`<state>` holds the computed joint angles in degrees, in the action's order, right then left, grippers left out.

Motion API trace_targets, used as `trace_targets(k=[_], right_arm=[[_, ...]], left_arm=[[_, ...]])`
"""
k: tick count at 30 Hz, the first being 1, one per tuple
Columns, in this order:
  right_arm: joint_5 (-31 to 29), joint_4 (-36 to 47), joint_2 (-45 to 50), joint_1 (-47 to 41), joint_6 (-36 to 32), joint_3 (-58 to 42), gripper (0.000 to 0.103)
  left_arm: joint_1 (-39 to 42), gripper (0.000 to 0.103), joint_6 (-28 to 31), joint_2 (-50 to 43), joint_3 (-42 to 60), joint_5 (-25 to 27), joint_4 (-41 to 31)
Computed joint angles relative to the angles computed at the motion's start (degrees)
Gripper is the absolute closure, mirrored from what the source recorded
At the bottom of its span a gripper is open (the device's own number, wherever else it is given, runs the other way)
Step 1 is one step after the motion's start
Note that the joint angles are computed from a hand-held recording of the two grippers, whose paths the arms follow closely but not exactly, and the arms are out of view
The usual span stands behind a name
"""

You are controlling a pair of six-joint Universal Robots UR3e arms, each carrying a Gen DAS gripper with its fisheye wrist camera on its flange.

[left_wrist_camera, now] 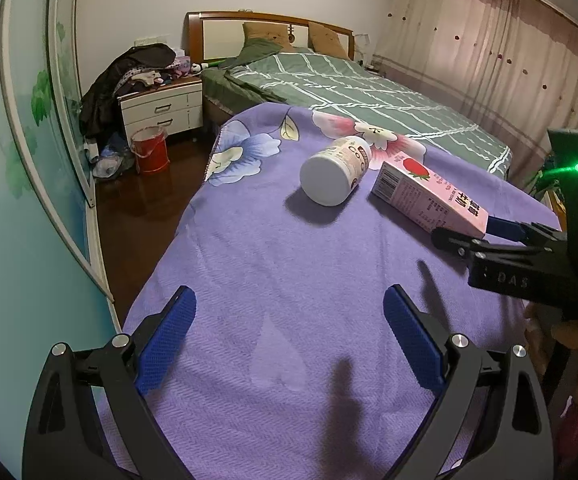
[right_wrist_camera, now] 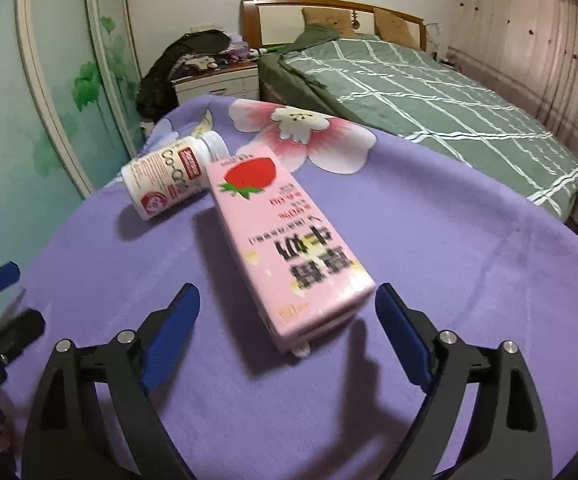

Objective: Collect trash
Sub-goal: 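Reach the right gripper to the pink milk carton and grasp it, then carry the pink carton over the bin and open the right gripper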

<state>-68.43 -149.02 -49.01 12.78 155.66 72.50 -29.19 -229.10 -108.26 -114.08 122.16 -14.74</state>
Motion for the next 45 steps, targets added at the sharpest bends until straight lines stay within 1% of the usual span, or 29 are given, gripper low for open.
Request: trace_targets(k=[3, 6, 9, 12, 15, 17, 22, 23, 24, 25, 28, 30, 34, 38, 41, 43, 45], right_arm=[[0.6, 0.8, -0.1, 0.1, -1.0, 0.0, 0.052], [0.6, 0.1, -0.9, 0.2, -0.9, 1.4, 0.052], [0.1, -1.0, -3.1, 0.1, -1.3, 4.9, 0.052], [-0.5, -2.1, -7.3, -1.2, -1.5, 10.7, 0.052], [0.3, -3.0, -13.0, -4.1, -1.9, 18.1, 0.053], [1.8, -3.9, -17.8, -7.0, -2.2, 23.8, 0.052], [5.9, -4.8, -31.1, -16.1, -5.4, 38.5, 0.052], [6.7, -5.6, -34.8, -19.3, -6.3, 42.7, 0.052], [7.2, -5.7, -36.7, -21.0, -6.7, 44.7, 0.053], [8.5, -5.1, -40.2, -24.6, -7.9, 48.2, 0.053], [11.0, -2.8, -47.0, -32.6, -10.7, 53.8, 0.053], [13.5, 0.6, -52.8, -39.6, -13.6, 57.7, 0.053], [17.6, 11.1, -63.4, -55.3, -21.6, 62.4, 0.053], [19.1, 18.9, -68.7, -67.1, -28.2, 63.8, 0.053], [19.0, 21.6, -70.2, -74.6, -31.9, 64.5, 0.053], [18.4, 20.7, -69.5, -77.9, -32.8, 64.9, 0.052], [17.0, 17.6, -66.8, -80.8, -33.0, 65.2, 0.052]], left_arm=[[0.0, 0.01, 0.1, 0.1, -0.4, -0.2, 0.6], [0.0, 0.01, 0.0, 0.3, -0.8, -0.2, 1.0], [0.1, 0.01, -0.1, 0.4, -0.9, -0.4, 1.3], [0.0, 0.01, 0.2, 0.3, -0.9, -0.3, 1.5], [-0.2, 0.01, 0.6, 0.1, -0.8, -0.1, 1.8], [-0.4, 0.01, 0.8, -0.1, -0.4, 0.2, 1.6], [-0.6, 0.01, 1.2, -0.4, 0.3, 0.5, 1.2], [-0.5, 0.01, 1.6, -0.2, 0.0, 0.4, 1.4], [-0.6, 0.01, 1.7, -0.2, 0.1, 0.6, 1.3], [-0.7, 0.01, 1.8, -0.3, 0.3, 0.8, 1.2], [-1.3, 0.01, 1.7, -0.6, 0.8, 1.4, 0.8], [-1.4, 0.01, 1.9, -0.6, 0.9, 1.6, 0.8], [-1.6, 0.01, 2.1, -0.6, 1.2, 1.9, 0.2], [-1.5, 0.01, 2.4, -0.5, 1.3, 2.0, -0.1], [-1.9, 0.01, 2.0, -0.9, 2.2, 2.5, -1.1], [-1.9, 0.01, 2.1, -0.9, 2.4, 2.6, -1.5], [-2.0, 0.01, 2.1, -1.0, 2.9, 2.8, -2.2]])
